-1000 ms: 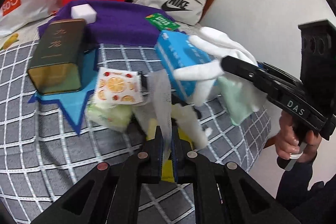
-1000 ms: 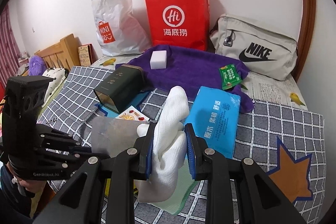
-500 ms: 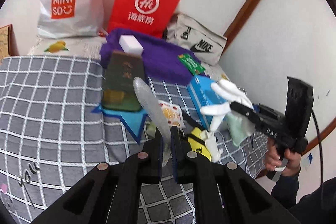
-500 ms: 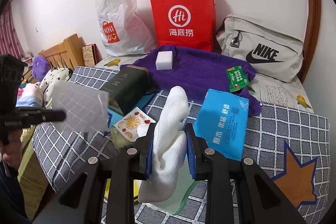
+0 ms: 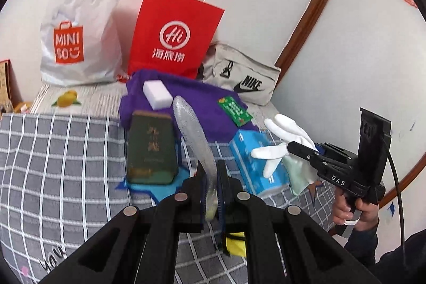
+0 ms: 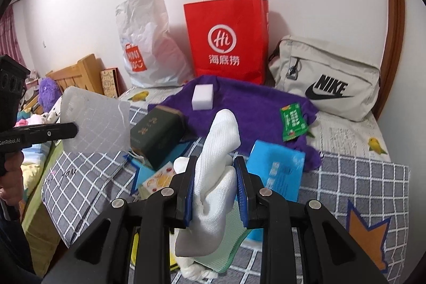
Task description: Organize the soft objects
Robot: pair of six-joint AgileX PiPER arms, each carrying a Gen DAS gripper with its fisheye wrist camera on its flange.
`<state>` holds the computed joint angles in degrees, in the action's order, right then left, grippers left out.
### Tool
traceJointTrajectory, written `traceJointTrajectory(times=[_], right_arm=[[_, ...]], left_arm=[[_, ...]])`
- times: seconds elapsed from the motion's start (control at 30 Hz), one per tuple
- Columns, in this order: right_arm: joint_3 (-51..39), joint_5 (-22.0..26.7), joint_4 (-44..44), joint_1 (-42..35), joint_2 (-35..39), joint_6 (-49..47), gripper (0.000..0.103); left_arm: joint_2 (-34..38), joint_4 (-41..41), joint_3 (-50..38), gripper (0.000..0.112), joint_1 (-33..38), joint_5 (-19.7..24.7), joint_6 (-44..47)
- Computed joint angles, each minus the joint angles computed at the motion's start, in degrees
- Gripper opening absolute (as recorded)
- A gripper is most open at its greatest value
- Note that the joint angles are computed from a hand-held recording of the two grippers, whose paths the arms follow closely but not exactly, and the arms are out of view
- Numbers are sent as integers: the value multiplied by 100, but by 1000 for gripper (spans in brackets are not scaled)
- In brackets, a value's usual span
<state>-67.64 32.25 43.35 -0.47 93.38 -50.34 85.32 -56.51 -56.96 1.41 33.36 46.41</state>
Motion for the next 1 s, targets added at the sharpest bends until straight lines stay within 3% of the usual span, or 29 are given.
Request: traceJointTrajectory(times=[0.53, 1.0], right_arm=[[-2171, 357, -1106, -29, 1439, 1290, 27], [-4716, 1206, -2108, -26, 3181, 2525, 27]], left_arm=[[1687, 1012, -2459, 7, -113, 373, -1154], [3809, 1890, -5499, 7, -202, 1247, -2265]])
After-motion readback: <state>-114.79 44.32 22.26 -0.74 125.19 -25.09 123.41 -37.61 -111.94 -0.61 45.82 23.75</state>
